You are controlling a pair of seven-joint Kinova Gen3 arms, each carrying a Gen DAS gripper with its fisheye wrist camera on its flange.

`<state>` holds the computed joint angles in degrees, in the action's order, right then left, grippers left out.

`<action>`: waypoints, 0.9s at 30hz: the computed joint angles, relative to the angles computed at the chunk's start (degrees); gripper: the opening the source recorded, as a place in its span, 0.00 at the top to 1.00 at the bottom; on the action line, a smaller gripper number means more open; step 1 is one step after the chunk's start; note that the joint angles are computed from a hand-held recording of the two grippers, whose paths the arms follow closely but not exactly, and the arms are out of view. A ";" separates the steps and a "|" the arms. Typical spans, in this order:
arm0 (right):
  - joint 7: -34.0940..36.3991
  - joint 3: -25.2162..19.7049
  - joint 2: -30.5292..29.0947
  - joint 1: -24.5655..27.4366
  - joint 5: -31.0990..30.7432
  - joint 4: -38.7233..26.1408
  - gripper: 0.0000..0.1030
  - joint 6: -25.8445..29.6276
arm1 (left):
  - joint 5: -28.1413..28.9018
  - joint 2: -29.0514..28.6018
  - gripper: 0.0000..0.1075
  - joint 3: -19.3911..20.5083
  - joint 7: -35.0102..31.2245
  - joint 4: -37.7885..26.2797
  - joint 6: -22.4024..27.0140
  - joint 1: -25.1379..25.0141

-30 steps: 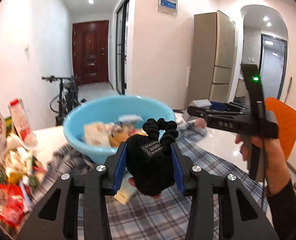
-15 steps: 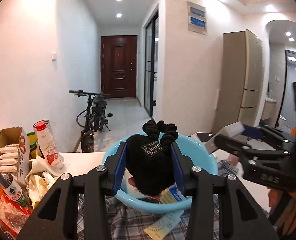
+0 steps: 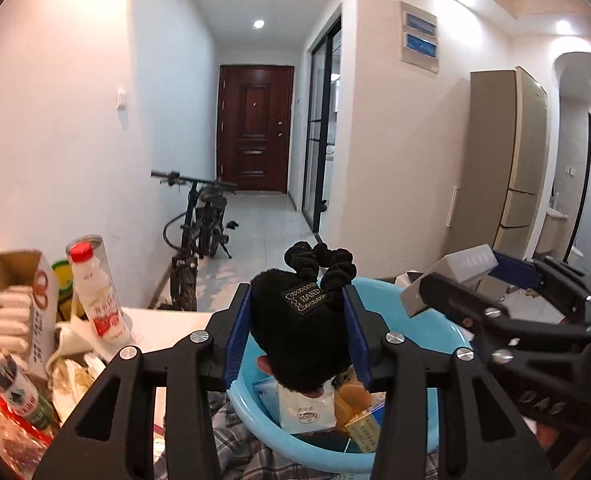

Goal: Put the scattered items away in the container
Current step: 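Carry the box and black item over the blue basin with both tools, then hold the box and black item still above the basin with both tools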

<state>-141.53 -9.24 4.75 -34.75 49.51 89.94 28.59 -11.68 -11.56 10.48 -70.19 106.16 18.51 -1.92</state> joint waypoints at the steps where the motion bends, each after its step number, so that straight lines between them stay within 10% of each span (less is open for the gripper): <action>1: -0.97 -0.38 0.99 -0.20 1.40 -0.53 0.35 0.80 | -0.05 0.54 0.61 0.18 -0.19 -0.69 1.16 -0.26; 27: -1.45 3.36 3.09 -1.61 0.32 -0.06 0.35 -0.31 | -12.81 2.44 0.61 2.56 11.37 -1.86 4.13 0.39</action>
<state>-142.98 -5.89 7.84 -36.36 49.84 89.88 28.27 -24.48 -9.13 13.05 -58.83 104.31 22.64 -1.52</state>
